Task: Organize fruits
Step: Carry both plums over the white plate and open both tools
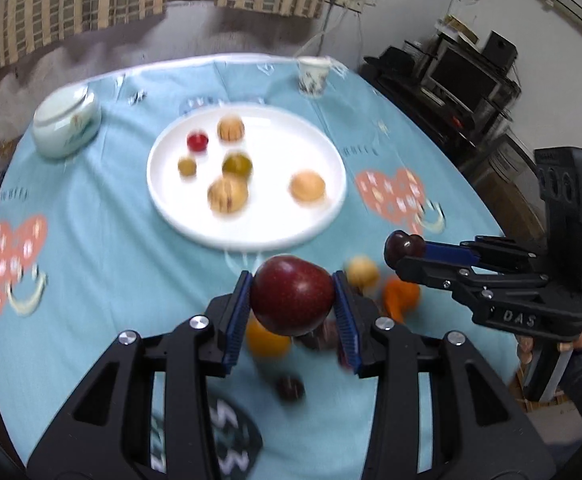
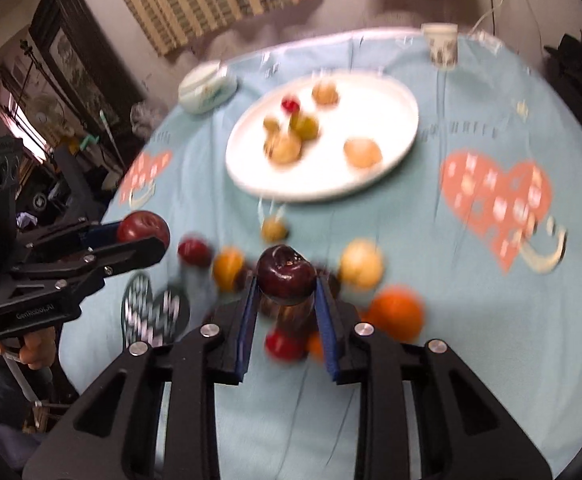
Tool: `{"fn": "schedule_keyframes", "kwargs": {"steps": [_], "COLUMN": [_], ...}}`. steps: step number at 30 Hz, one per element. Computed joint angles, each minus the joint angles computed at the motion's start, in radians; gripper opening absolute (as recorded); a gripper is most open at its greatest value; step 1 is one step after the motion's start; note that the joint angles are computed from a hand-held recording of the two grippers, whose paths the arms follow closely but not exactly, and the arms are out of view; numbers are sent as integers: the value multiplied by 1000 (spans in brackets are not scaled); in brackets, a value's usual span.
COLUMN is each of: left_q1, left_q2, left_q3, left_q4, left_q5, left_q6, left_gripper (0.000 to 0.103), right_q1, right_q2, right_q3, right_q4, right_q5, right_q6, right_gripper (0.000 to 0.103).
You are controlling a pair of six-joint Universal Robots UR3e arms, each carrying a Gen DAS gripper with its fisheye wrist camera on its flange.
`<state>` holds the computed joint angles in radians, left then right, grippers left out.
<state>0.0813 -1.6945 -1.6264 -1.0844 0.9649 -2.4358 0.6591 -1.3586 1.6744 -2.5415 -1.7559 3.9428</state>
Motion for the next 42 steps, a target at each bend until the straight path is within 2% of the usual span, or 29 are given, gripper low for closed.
{"fn": "schedule_keyframes", "kwargs": {"steps": [3, 8, 11, 13, 16, 18, 19, 22, 24, 27, 28, 31, 36, 37, 38, 39, 42], "left_q1": [-96, -191, -232, -248, -257, -251, -245, -214, -185, -141, -119, -86, -85, -85, -82, -74, -20], "left_q2": [-191, -448, -564, -613, -652, -660, -658, -609, -527, -387, -321, -165, 29, 63, 86, 121, 247], "left_q3": [204, 526, 668, 721, 771, 777, 774, 699, 576, 378, 288, 95, -153, -193, -220, -257, -373], "left_q4": [60, 37, 20, 27, 31, 38, 42, 80, 142, 219, 237, 229, 231, 211, 195, 177, 136], "left_q5": [56, 163, 229, 249, 258, 261, 266, 248, 227, 187, 154, 117, 166, 178, 183, 186, 188], "left_q6": [-135, -272, -303, -306, -310, -311, -322, -345, -357, -352, -330, -253, -168, -156, -149, -137, -74], "left_gripper": [41, 41, 41, 51, 56, 59, 62, 65, 66, 78, 78, 80, 87, 87, 87, 87, 87], "right_q1": [-98, -229, -280, -319, -331, -330, -336, -349, -351, -342, -333, -278, -179, -173, -173, -155, -100], "right_q2": [48, 159, 255, 322, 402, 420, 414, 357, 303, 161, 96, -68, -181, -177, -169, -148, -118], "right_q3": [-72, -185, -292, -372, -486, -510, -494, -391, -298, -61, 41, 286, 525, 581, 622, 668, 713], "right_q4": [16, 29, 65, 103, 172, 187, 175, 94, 31, -116, -175, -291, -473, -562, -643, -773, -959], "right_q5": [18, 82, 103, 156, 152, 120, 108, 112, 124, 151, 165, 200, 276, 321, 354, 357, 287], "right_q6": [-101, -208, -278, -336, -413, -424, -417, -407, -386, -296, -251, -147, 61, 122, 178, 267, 400], "right_gripper": [29, 29, 30, 30, 32, 46, 65, 66, 66, 66, 66, 75, 76, 80, 91, 94, 100]}}
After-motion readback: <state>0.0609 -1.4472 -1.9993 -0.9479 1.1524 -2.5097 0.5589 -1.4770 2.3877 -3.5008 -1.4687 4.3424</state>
